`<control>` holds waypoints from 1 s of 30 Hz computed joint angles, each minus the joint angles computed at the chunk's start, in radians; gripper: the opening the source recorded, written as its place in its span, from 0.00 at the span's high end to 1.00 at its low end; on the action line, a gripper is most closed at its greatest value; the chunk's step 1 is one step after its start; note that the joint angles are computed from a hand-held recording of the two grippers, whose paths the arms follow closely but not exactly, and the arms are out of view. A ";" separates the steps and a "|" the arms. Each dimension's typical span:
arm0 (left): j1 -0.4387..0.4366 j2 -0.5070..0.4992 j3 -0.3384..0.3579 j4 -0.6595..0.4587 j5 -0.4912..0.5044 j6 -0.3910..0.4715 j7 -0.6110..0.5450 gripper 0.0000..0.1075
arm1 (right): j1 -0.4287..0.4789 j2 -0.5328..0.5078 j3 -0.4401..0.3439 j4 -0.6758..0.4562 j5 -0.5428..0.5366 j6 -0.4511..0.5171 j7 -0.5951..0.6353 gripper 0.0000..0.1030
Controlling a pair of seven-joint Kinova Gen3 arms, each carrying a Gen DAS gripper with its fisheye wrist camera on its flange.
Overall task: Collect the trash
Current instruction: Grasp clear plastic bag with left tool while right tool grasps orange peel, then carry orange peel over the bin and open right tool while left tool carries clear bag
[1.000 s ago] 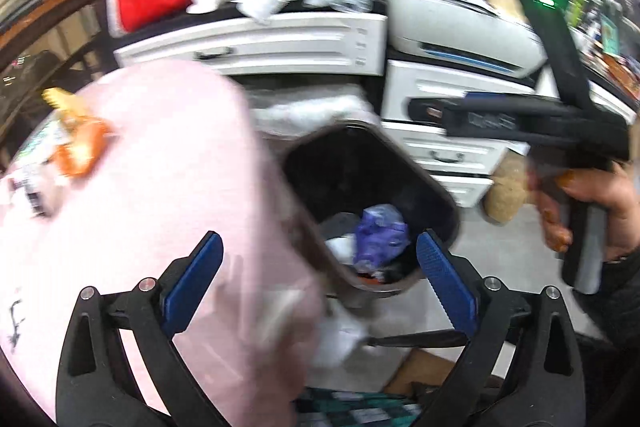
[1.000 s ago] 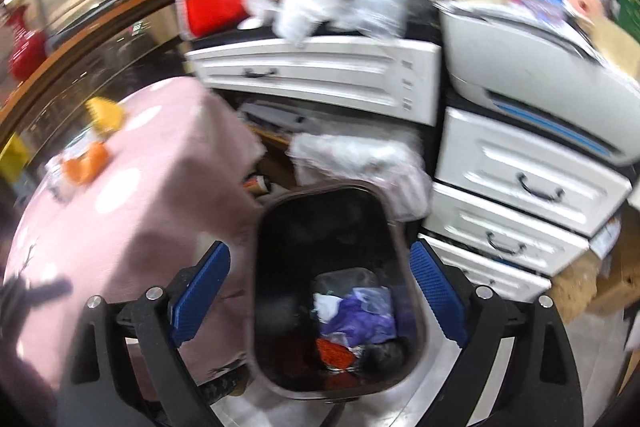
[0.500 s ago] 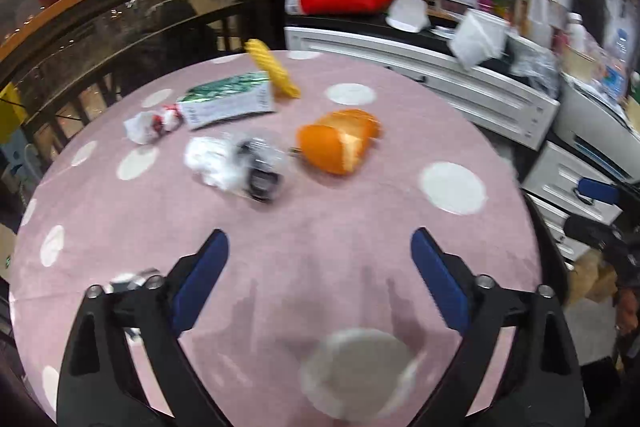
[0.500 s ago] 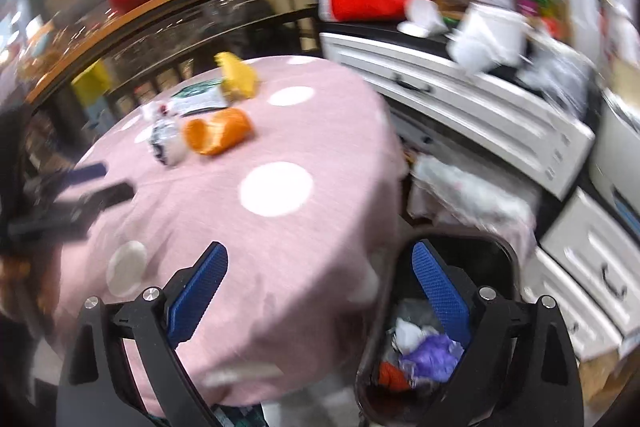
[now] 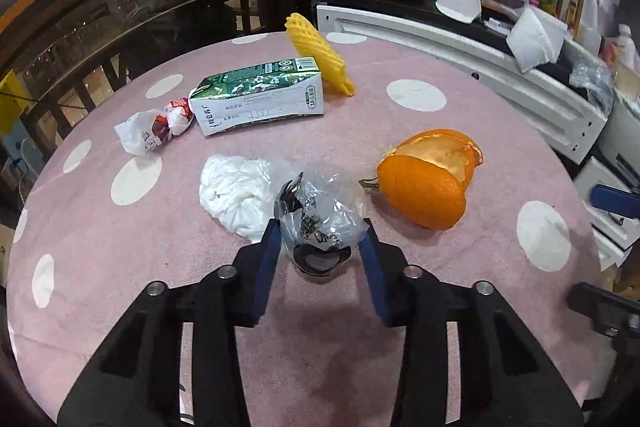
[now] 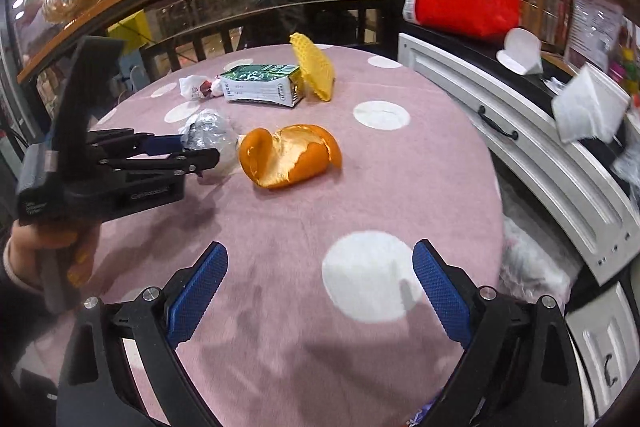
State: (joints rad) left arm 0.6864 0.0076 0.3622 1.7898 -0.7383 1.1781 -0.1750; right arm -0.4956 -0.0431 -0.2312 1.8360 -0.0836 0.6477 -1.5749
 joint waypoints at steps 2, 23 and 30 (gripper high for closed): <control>0.010 -0.023 0.012 0.011 -0.021 0.005 0.025 0.64 | -0.007 0.048 -0.004 -0.035 0.008 0.000 0.013 0.11; -0.098 -0.176 0.183 0.076 0.029 0.056 0.113 0.64 | -0.144 0.242 0.021 -0.238 0.168 0.075 -0.065 0.56; -0.057 -0.137 0.230 0.042 0.005 0.109 0.165 0.64 | -0.113 0.144 0.000 -0.126 0.129 0.020 -0.068 0.60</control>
State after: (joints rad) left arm 0.6297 -0.1298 0.5924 1.8315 -0.7337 1.2867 -0.0104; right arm -0.6090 0.1013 -0.2314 1.7103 0.0459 0.6680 -1.6430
